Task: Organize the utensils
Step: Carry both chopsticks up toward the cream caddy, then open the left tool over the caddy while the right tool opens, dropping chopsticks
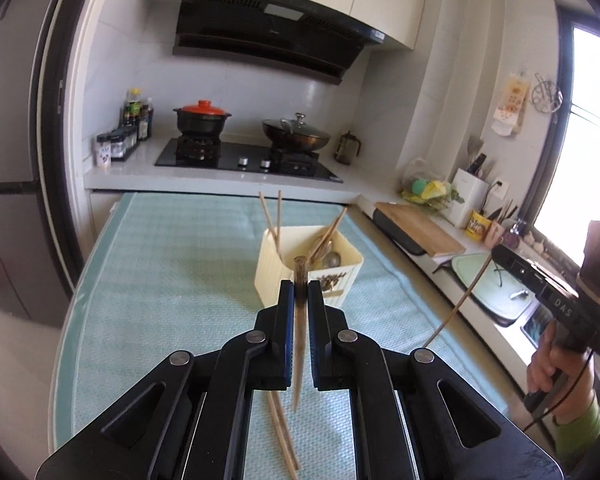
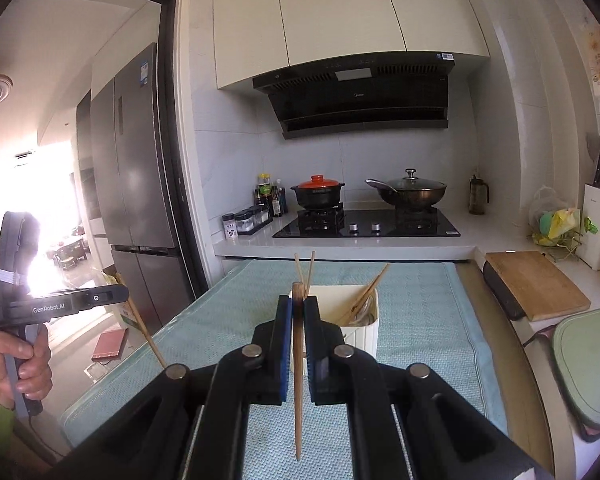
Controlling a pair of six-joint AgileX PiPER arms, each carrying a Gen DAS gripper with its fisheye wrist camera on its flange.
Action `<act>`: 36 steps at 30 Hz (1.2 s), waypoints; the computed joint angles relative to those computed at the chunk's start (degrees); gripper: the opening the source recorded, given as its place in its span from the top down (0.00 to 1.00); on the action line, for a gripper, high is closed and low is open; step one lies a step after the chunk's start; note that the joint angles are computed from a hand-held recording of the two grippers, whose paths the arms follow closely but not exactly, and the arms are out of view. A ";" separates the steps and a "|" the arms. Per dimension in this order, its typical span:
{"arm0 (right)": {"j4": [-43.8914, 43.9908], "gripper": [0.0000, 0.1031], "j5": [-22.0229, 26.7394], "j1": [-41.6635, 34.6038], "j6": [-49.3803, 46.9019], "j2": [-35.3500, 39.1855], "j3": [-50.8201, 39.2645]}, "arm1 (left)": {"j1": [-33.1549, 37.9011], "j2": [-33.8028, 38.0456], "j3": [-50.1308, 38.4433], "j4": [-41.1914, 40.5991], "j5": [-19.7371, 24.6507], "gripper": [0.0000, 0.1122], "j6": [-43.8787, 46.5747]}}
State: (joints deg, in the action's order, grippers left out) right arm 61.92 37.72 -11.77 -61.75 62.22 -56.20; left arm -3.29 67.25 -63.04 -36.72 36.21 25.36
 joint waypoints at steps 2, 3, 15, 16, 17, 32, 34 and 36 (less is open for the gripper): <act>0.09 0.94 -0.70 0.40 -0.22 0.54 -0.68 | 0.29 0.61 -1.26 -0.44 0.59 0.96 0.18; -0.42 0.94 -1.07 0.76 0.14 1.22 -1.55 | 0.66 1.25 -2.16 -1.02 1.02 0.96 0.50; -2.96 0.94 -6.15 4.67 2.64 13.41 -19.72 | 1.90 14.82 -24.67 -0.60 4.20 0.96 -4.00; -3.41 0.94 -7.03 5.42 3.10 14.80 -21.79 | 1.18 16.76 -27.65 0.93 4.00 0.96 -5.62; -3.98 0.94 -8.05 6.17 3.55 16.26 -23.81 | 0.48 18.84 -30.55 2.19 3.91 0.96 -7.09; -24.04 0.94 1.98 11.07 27.58 52.03 -58.90 | -7.50 57.35 -75.06 18.93 21.00 0.96 -25.75; -25.63 0.94 6.87 11.22 31.10 57.50 -65.26 | -8.06 62.31 -82.34 20.45 25.65 0.95 -27.07; -28.27 0.92 12.90 11.61 35.05 63.82 -74.49 | -8.66 65.58 -87.00 22.81 28.99 0.94 -28.80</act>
State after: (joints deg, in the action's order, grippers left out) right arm 33.64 50.62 -0.16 -26.71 126.04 -130.68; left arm -11.95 132.83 -150.04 -13.91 65.20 -3.44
